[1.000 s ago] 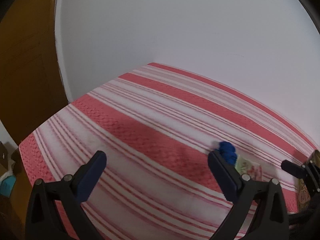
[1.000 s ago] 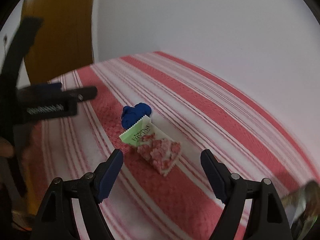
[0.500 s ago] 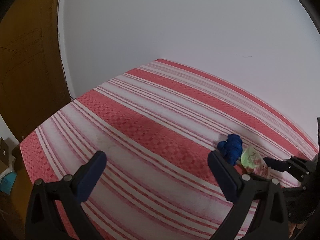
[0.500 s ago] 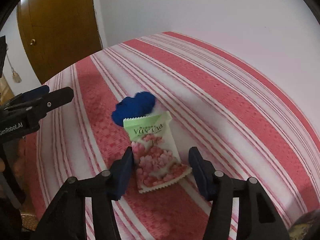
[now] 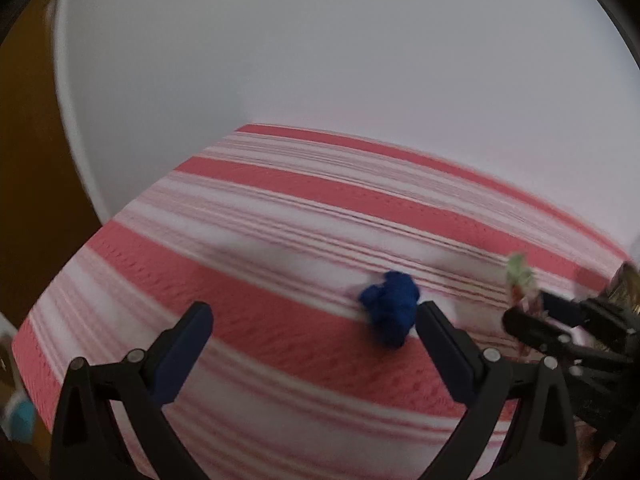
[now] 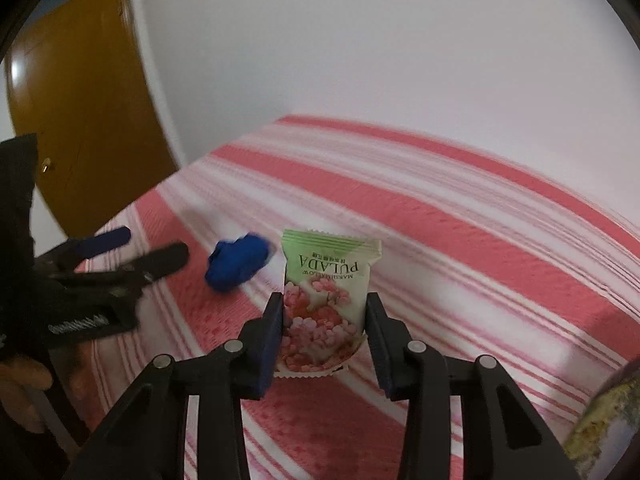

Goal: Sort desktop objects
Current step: 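Grasp the green PULADA packet with the right gripper while the left gripper grasps the blue fluffy ball, then carry the blue ball and PULADA packet over the silver tin with both grippers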

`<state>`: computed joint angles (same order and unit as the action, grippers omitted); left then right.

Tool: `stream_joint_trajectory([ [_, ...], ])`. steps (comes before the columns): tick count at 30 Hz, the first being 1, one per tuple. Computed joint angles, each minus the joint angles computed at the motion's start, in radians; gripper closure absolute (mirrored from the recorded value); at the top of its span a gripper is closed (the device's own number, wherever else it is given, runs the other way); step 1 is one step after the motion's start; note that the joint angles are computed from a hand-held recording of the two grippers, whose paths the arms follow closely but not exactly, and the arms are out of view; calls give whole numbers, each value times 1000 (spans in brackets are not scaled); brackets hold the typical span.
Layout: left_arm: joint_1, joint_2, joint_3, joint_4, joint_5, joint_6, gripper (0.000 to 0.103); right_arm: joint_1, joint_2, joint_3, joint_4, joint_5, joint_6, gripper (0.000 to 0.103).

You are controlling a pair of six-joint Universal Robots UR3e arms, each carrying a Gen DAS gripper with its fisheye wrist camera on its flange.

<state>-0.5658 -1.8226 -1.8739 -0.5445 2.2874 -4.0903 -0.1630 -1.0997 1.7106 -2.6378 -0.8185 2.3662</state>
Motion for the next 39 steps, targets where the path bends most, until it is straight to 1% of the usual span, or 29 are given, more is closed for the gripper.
stream_joint_trajectory([
  [2, 17, -61, 77, -21, -13, 65, 1, -23, -8, 13, -16, 30, 28, 61],
  [4, 33, -119, 158, -61, -39, 118, 8, -39, -8, 11, -18, 49, 49, 61],
  [6, 59, -153, 206, -77, -99, 168, 26, -49, -4, 8, -27, 53, 77, 61],
  [8, 92, -171, 223, -61, -178, 206, 34, -48, 10, -12, -28, 51, 109, 60],
  [9, 104, -178, 234, -73, -207, 213, 39, -37, 26, -20, -50, 44, 134, 60],
  [10, 110, -173, 219, -39, -219, 223, 43, -39, 25, -21, -55, 45, 143, 60],
  [11, 117, -172, 212, -33, -223, 231, 52, -39, 28, -21, -63, 45, 146, 60],
  [13, 125, -165, 187, 8, -242, 247, 59, -41, 23, -4, -106, 44, 162, 60],
  [14, 125, -163, 182, 18, -244, 249, 69, -45, 21, 4, -125, 43, 162, 60],
  [16, 130, -162, 173, 38, -251, 256, 69, -35, 22, 35, -231, 20, 201, 60],
  [19, 116, -151, 164, 49, -233, 230, 70, -30, 24, 83, -384, 3, 247, 60],
  [20, 111, -151, 160, 66, -221, 223, 70, -34, 22, 94, -409, 4, 254, 60],
  [21, 96, -143, 143, 98, -194, 209, 70, -38, 22, 105, -441, 2, 263, 60],
  [23, 56, -143, 135, 126, -138, 175, 70, -41, 21, 130, -520, -13, 288, 60],
  [25, 15, -147, 136, 142, -95, 137, 70, -50, 23, 138, -540, -11, 287, 60],
  [27, -12, -151, 137, 161, -90, 108, 70, -54, 17, 145, -544, -16, 291, 60],
  [29, -25, -150, 134, 178, -92, 106, 70, -67, 0, 166, -551, -16, 288, 60],
  [31, -63, -166, 166, 160, -59, 94, 70, -69, -10, 181, -568, -24, 293, 60],
  [33, -94, -177, 189, 159, -30, 77, 70, -87, -47, 230, -578, -23, 290, 60],
  [35, -107, -188, 205, 177, -25, 71, 70, -109, -91, 295, -604, -16, 283, 60],
  [38, -151, -209, 258, 159, 2, 64, 70, -151, -168, 385, -613, -4, 253, 60],
  [39, -165, -216, 275, 153, 10, 68, 70, -132, -162, 389, -641, -25, 276, 60],
])
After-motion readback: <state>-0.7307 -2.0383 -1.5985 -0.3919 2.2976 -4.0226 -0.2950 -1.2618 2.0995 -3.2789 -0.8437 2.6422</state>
